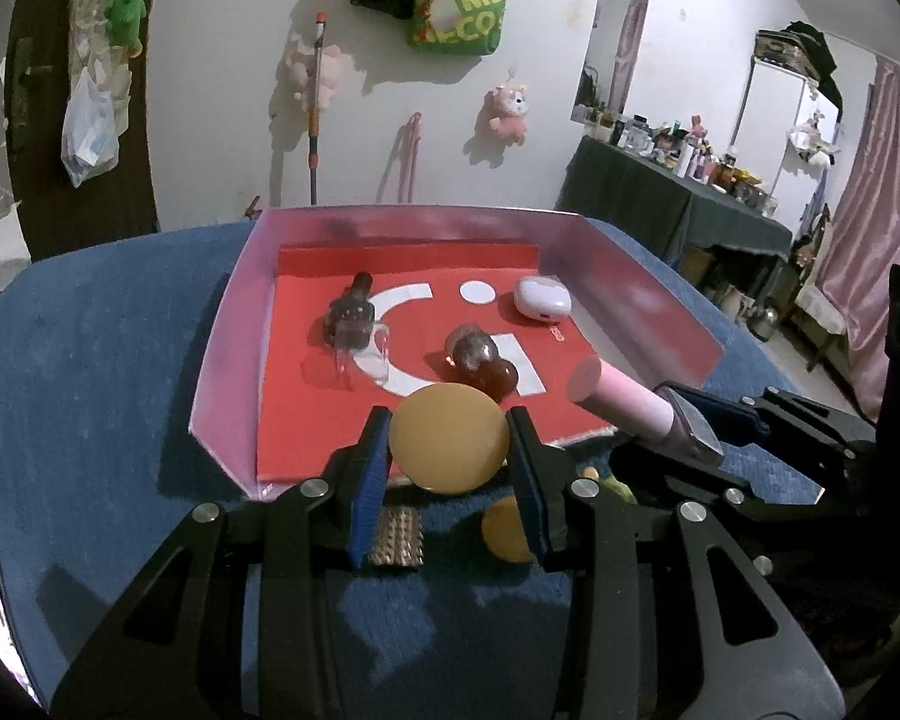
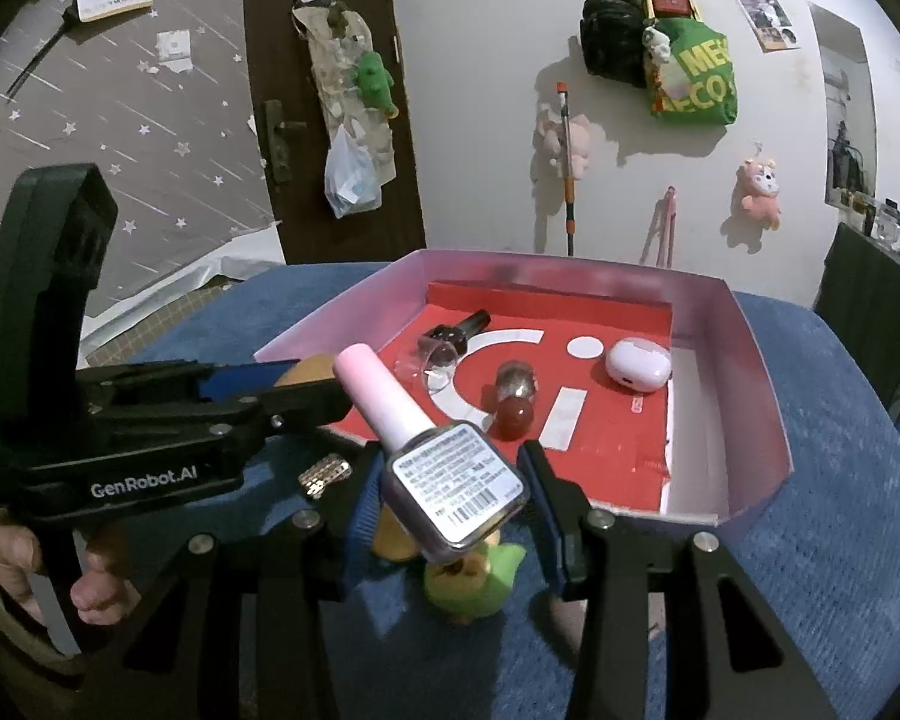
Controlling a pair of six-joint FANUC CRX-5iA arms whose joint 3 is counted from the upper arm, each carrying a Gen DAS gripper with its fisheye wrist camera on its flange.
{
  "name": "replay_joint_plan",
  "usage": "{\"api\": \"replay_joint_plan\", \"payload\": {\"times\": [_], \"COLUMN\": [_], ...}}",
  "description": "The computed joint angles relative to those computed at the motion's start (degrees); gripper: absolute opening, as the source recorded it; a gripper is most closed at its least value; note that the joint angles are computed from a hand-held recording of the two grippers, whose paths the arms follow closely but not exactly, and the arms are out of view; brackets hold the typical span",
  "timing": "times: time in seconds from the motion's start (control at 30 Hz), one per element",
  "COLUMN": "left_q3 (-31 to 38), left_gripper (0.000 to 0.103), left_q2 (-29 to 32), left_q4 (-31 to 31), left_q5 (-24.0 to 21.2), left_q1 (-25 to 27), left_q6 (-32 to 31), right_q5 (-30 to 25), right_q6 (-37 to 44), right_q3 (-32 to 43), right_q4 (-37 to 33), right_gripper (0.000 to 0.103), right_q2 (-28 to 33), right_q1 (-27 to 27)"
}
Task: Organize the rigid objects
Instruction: 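Carry the nail polish and tan puff over the box and lower them inside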
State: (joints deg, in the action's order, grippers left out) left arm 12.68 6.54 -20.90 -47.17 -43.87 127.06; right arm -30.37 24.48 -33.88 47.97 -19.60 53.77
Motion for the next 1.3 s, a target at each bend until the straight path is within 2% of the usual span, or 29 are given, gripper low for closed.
{"api": "replay_joint_plan", "payload": {"times": [0.13, 0.27, 0.67, 0.83, 1.1, 1.2, 1.3], "left_q3": [1.7, 2.3, 5.0, 5.9, 6.6, 6.9, 7.1], "left_gripper": [0.036, 0.036, 0.036, 0.036, 0.036, 0.036, 0.036], "left_q2": [1.1, 2.1, 6.7, 8.7, 10.3, 10.8, 11.2], "left_q4": [0.2, 3.4, 13.1, 15.7, 16.0, 16.1, 16.6], "left_q5": [-1.0, -0.9, -4.0, -5.5, -6.9, -7.0, -6.9], "left_q1": [0.6, 2.7, 7.4, 8.6, 9.1, 9.2, 9.4], "left_q6": [-1.0, -3.6, -11.1, -12.8, -12.8, -12.6, -12.7], "right_q5": [-0.6, -2.1, -11.1, -14.4, -18.6, -19.7, -20.6], "right_q6": [4.3, 12.8, 31.3, 35.9, 38.6, 34.1, 34.1], "right_q3": [2.7, 7.6, 21.2, 24.7, 28.7, 27.7, 28.8], "right_q4": [-4.2, -13.7, -32.1, -36.7, -39.1, -31.6, -32.0], "right_gripper": [0.048, 0.048, 0.048, 0.048, 0.048, 0.048, 0.048], "right_q2": [1.7, 4.1, 13.2, 16.1, 19.8, 20.7, 21.8], "right_q1": [-1.1, -2.9, -7.4, -8.5, -9.7, -8.2, -9.0]}}
